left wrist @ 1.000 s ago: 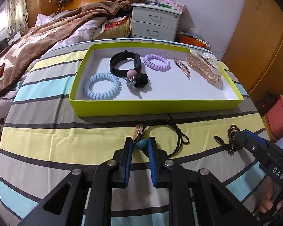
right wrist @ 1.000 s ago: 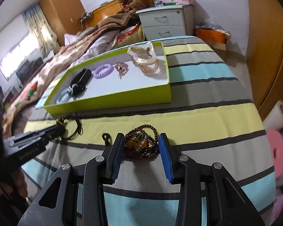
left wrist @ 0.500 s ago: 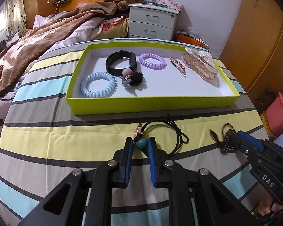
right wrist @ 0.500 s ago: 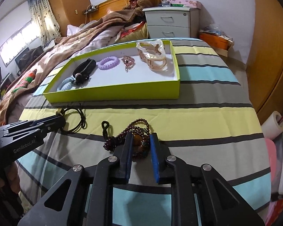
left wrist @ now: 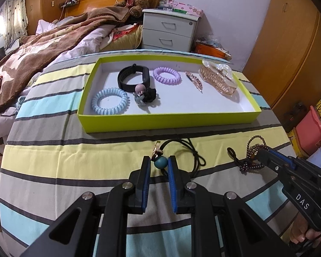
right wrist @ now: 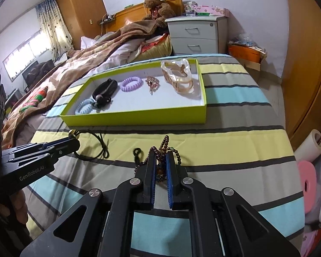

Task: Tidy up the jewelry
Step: 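Carry the cord bracelet with the left gripper while the right carries the beaded bracelet into the box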

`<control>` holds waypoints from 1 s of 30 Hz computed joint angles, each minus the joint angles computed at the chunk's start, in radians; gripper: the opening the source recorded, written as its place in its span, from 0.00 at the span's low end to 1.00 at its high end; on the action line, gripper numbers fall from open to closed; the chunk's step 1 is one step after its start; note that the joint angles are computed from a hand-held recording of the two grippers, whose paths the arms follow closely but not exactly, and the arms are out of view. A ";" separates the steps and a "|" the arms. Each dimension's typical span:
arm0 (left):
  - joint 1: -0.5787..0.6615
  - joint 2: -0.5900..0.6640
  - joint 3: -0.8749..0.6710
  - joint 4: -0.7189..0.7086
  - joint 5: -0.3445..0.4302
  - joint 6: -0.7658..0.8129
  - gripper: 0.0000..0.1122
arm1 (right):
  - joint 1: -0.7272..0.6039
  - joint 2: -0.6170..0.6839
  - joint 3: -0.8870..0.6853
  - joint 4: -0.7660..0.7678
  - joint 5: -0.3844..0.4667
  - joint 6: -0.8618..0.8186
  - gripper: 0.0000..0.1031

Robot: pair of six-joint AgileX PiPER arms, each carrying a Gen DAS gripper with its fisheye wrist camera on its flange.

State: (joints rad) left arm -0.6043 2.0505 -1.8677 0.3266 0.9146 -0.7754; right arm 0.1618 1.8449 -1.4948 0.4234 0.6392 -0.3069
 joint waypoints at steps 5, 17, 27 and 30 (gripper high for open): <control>-0.008 -0.027 0.014 0.016 -0.005 -0.006 0.15 | 0.001 -0.023 -0.002 0.009 -0.005 -0.008 0.08; 0.001 -0.048 -0.052 0.017 0.006 0.031 0.15 | -0.006 -0.038 -0.068 0.019 0.000 -0.017 0.08; 0.036 0.026 -0.232 -0.037 0.057 0.122 0.15 | -0.010 0.017 -0.189 -0.007 0.035 0.010 0.08; 0.046 0.073 -0.319 -0.055 0.088 0.154 0.15 | -0.008 0.049 -0.243 -0.025 0.053 0.027 0.08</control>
